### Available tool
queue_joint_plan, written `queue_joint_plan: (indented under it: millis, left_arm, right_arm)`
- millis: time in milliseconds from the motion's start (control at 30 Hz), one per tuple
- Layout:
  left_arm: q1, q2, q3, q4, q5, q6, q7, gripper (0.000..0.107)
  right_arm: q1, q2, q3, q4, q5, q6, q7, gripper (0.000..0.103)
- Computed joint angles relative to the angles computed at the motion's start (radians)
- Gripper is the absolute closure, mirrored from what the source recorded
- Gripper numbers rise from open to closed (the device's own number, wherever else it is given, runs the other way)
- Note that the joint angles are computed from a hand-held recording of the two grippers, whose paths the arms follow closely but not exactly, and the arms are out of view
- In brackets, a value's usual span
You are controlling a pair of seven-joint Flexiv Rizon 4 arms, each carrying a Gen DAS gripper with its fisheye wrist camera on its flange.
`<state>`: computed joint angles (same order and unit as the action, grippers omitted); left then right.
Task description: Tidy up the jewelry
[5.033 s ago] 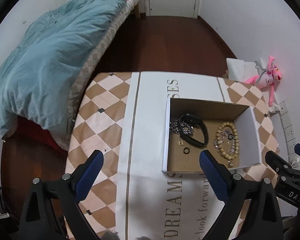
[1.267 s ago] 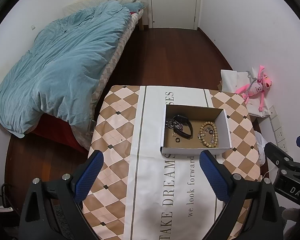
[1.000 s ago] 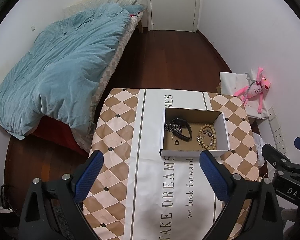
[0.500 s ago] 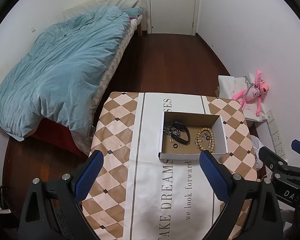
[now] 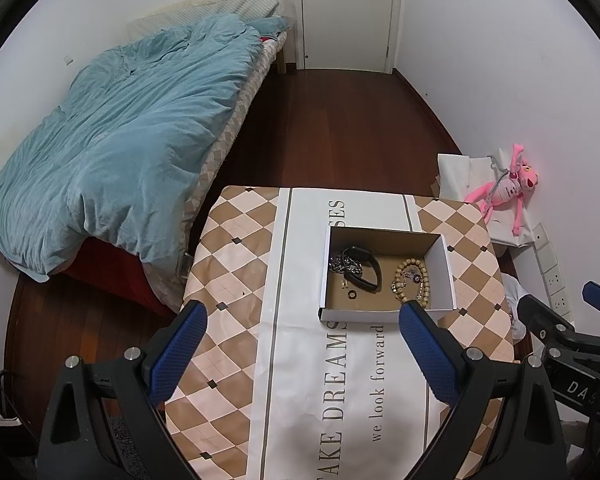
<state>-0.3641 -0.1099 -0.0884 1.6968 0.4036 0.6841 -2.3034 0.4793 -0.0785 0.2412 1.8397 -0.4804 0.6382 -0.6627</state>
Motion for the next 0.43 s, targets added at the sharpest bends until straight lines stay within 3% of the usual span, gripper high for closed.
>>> queue_joint_plan:
  millis: [433]
  left_arm:
    - [0.001,0.011,0.003,0.013,0.016,0.014,-0.023,0.009]
  right_arm:
    - [0.004,0.001,0.001,0.002,-0.005,0.005,0.005,0.0]
